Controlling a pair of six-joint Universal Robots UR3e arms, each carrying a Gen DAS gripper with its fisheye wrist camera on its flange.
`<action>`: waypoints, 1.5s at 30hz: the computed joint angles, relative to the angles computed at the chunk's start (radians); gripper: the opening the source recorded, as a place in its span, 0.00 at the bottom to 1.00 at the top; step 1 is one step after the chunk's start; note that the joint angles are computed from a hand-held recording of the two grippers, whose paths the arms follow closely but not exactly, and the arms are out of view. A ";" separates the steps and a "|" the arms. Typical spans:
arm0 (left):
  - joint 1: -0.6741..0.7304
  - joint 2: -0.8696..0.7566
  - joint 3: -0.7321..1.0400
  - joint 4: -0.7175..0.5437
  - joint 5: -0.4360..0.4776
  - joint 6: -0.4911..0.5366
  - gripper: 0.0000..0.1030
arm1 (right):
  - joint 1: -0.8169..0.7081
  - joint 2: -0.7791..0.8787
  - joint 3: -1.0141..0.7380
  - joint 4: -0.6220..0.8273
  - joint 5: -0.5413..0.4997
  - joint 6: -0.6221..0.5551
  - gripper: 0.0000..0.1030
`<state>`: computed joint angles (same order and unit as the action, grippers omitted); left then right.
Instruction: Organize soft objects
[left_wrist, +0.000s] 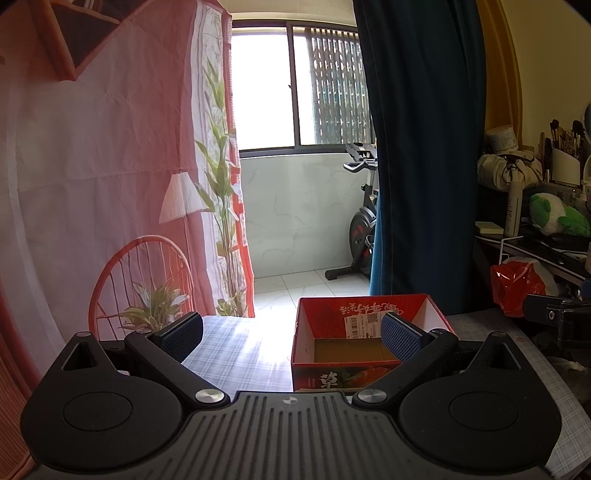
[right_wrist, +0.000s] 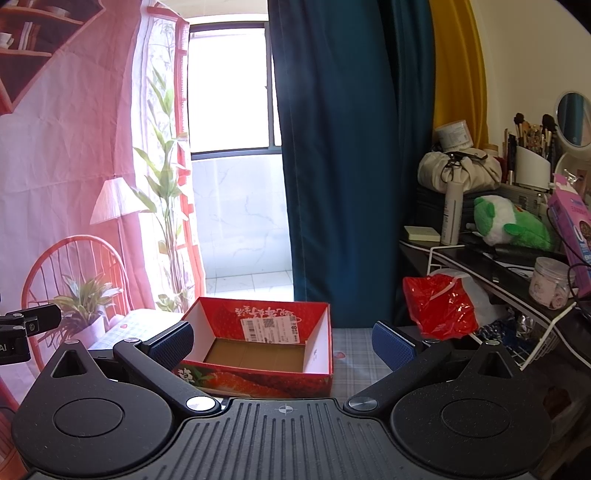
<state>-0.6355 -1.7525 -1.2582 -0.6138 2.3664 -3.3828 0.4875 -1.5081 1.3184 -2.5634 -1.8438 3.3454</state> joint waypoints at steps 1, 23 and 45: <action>0.001 0.001 0.000 0.001 -0.002 0.000 1.00 | 0.000 0.000 0.000 0.000 0.000 0.000 1.00; 0.002 0.001 -0.002 0.002 -0.003 0.001 1.00 | -0.002 0.000 0.000 0.002 0.003 0.001 1.00; 0.011 0.011 -0.028 0.010 -0.021 -0.007 1.00 | 0.004 0.007 -0.017 0.010 -0.004 0.006 1.00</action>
<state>-0.6249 -1.7420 -1.2865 -0.6035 2.3453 -3.3901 0.4917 -1.5011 1.3011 -2.5529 -1.8479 3.3519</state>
